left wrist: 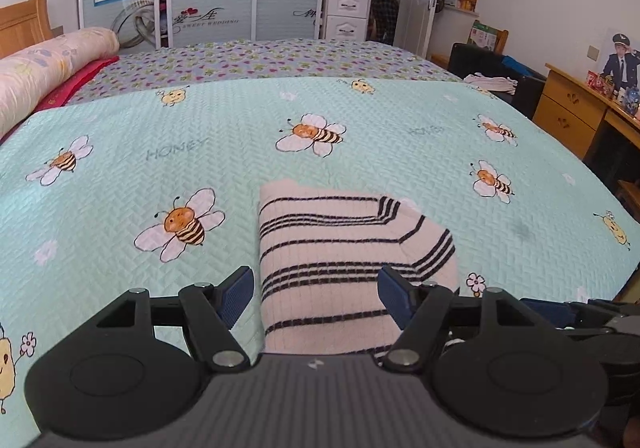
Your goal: Fold clothes
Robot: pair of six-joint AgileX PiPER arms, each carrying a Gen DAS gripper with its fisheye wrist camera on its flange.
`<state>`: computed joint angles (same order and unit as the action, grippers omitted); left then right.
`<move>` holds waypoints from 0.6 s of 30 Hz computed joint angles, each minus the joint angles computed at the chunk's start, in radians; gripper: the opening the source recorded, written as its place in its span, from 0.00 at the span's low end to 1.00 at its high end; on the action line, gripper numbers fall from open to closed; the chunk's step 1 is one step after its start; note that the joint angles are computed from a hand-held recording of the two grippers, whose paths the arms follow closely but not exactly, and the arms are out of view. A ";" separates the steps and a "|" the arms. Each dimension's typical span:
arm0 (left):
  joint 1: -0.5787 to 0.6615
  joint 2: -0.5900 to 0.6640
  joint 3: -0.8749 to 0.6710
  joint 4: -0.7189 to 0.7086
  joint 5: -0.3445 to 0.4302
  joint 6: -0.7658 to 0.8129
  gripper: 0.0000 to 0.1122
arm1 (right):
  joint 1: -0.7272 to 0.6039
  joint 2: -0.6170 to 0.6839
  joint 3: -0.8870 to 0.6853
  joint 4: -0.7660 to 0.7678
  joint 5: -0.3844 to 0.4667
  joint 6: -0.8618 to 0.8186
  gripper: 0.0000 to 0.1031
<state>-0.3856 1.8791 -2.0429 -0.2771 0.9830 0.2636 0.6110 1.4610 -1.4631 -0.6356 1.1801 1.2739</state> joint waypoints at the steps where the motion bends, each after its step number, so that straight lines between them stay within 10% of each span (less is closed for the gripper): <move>1: 0.001 0.000 0.001 0.001 0.001 -0.001 0.63 | 0.000 0.002 -0.001 0.002 -0.001 -0.001 0.71; 18: 0.011 0.027 -0.030 0.006 0.020 -0.015 0.63 | 0.004 0.042 -0.046 0.012 0.004 -0.035 0.71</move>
<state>-0.3748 1.9057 -2.0727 -0.2716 1.0029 0.2490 0.6145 1.5035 -1.5095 -0.6236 1.1842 1.2390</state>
